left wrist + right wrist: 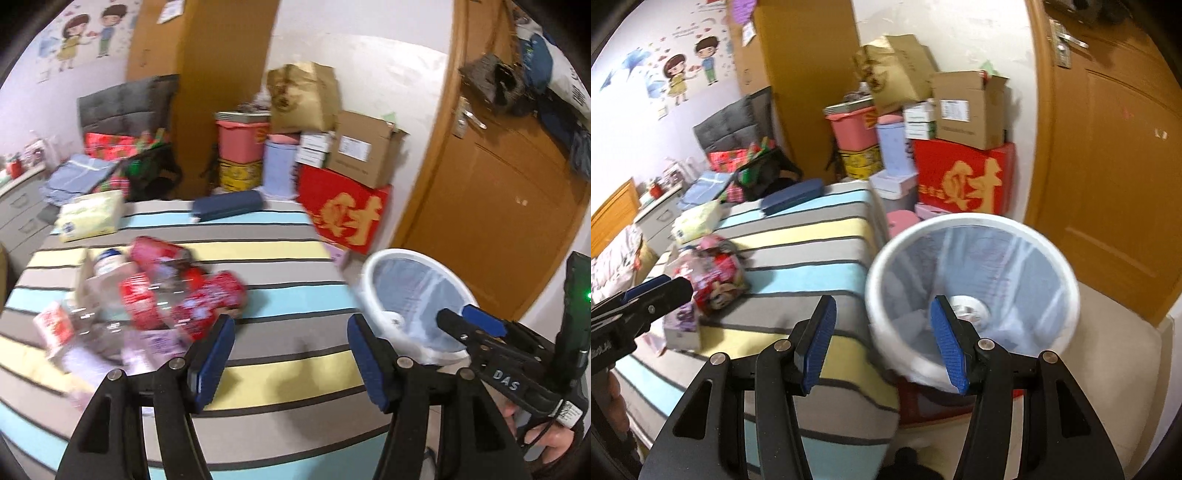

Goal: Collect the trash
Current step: 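Move both tools back over the trash on the table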

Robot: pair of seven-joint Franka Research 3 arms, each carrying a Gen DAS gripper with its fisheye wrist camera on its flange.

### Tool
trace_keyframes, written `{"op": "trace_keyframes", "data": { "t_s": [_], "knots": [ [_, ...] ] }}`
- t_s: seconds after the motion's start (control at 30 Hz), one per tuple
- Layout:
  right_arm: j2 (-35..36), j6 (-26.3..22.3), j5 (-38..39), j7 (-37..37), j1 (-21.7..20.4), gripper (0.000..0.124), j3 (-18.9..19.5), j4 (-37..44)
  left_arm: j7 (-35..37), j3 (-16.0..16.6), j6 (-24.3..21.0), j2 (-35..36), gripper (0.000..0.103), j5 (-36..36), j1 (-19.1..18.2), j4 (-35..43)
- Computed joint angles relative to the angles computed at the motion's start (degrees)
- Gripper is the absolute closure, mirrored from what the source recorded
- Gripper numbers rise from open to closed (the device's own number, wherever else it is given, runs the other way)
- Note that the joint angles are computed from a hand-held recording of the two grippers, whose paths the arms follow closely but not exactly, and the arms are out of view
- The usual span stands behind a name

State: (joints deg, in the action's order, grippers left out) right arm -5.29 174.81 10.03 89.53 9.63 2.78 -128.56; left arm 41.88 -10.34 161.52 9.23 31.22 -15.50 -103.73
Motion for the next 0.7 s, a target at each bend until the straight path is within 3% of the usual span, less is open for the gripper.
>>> {"op": "trace_keyframes", "data": {
  "t_s": [0.3,0.43,0.7],
  "knots": [
    [1.6,-0.3,5.8,-4.9,4.5,0.069,0.8,1.6,-9.5,1.5,1.9,-9.6,0.039,6.2,4.9,-12.1],
    [3.3,-1.1,6.9,-5.2,5.7,0.069,1.4,3.5,-12.9,1.2,1.8,-12.4,0.033,8.3,8.1,-15.4],
    [7.9,-3.7,1.5,0.6,7.7,0.069,1.8,9.2,-13.3,2.1,2.3,-15.3,0.032,5.9,13.2,-20.0]
  ]
}}
